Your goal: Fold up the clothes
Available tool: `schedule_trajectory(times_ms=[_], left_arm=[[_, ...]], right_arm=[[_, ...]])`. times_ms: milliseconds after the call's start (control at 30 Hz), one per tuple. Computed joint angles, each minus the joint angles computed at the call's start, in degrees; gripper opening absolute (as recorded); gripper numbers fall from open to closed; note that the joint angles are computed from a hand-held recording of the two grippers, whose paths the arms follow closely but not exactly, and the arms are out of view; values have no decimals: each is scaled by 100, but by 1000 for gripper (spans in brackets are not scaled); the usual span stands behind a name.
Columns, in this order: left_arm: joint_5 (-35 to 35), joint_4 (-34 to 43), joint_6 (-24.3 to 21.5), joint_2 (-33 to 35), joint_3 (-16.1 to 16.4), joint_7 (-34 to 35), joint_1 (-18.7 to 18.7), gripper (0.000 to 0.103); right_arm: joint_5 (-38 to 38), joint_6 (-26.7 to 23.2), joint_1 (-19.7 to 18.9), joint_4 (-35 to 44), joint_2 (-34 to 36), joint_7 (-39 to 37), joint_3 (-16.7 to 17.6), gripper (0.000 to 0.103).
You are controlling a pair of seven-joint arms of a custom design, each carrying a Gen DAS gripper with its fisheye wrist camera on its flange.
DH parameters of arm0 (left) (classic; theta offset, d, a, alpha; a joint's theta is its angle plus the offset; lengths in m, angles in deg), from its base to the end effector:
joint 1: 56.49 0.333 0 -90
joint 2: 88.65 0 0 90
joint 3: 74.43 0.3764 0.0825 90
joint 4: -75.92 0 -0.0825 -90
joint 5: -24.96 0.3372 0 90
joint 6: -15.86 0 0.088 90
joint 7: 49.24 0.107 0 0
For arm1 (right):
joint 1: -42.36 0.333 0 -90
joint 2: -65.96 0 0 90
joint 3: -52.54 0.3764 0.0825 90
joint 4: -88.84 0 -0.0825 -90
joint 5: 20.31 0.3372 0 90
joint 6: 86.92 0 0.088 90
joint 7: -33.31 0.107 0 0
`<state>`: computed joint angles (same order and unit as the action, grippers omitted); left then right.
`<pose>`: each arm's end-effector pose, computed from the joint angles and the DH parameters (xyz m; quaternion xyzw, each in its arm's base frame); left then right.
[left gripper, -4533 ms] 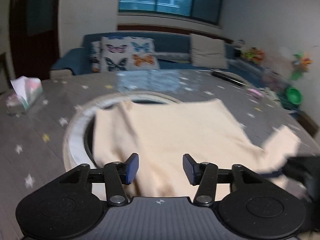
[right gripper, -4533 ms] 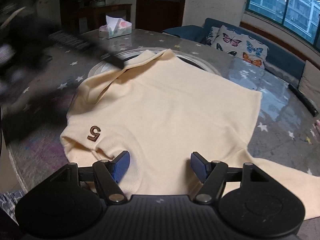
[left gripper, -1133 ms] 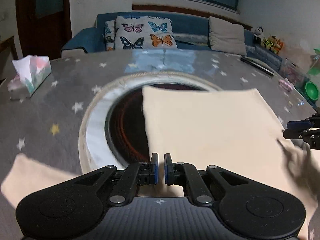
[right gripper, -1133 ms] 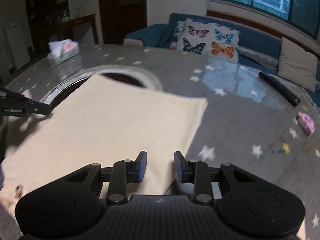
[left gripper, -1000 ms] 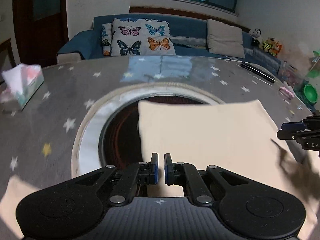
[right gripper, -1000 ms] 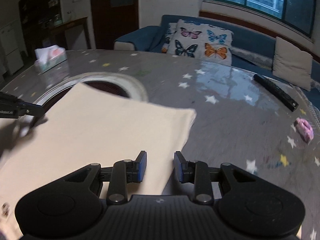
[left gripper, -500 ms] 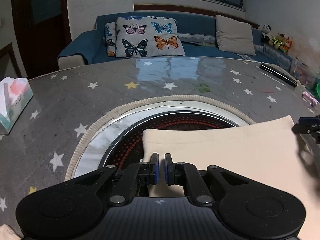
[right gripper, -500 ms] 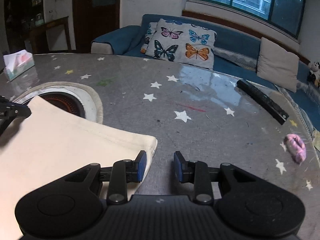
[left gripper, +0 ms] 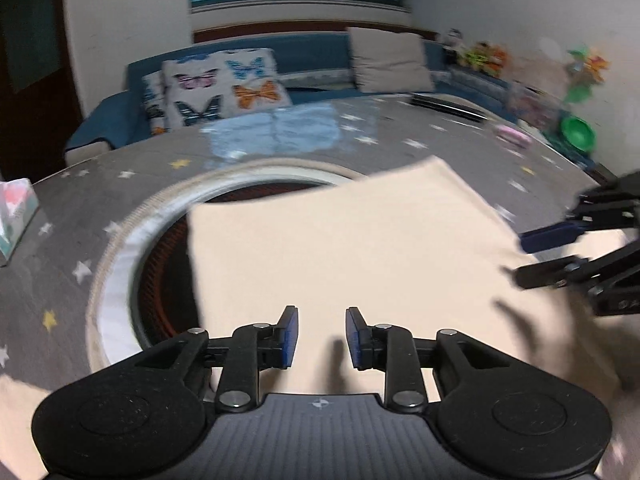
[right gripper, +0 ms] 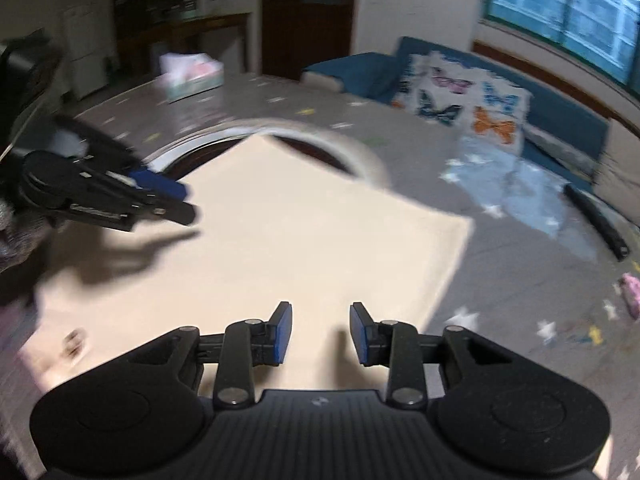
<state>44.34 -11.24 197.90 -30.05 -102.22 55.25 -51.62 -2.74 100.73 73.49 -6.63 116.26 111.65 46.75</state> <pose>0.7339 -0.2053 0.2520 -0.4185 0.8228 -0.3458 0.1679 0.6678 0.3054 0.2584 -0.7757 0.5185 -0.2176 0.2866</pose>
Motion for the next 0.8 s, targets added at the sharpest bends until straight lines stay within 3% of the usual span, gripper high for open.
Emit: schedule_trajectory(times_ms=[100,200,267,333,367,433,567,800], left_arm=[[207,-739,309,-198,-247,96,283,37],[528,-1383,803,-409,-131,77,309,43],[745,-1718,1121,-528,1,-18,280,50],[979,-1971,1317,-601,63,-95,292,50],[1074,-2062,1432,-640,149,-131,254,50],[1247,-2196,1618,-700,310,-204,174,50],[1459,-2211,1790,-762,545,-456,42,50],[1559,-2268,2244,-914,1107,-894,-409,52]], right_arm=[[-90,127,-64,-357,-173,-163,325,35],[-93,350,-11,-792,-346,-277,527,36],[-67,538,114,-1056,-442,-361,533,39],[48,780,404,-1353,-549,-445,361,40],[151,877,534,-1435,-573,-469,274,40],[198,990,404,-1566,-640,-504,502,40],[517,1251,838,-1709,-640,-738,165,40],[683,1551,696,-1878,-634,-989,467,40]])
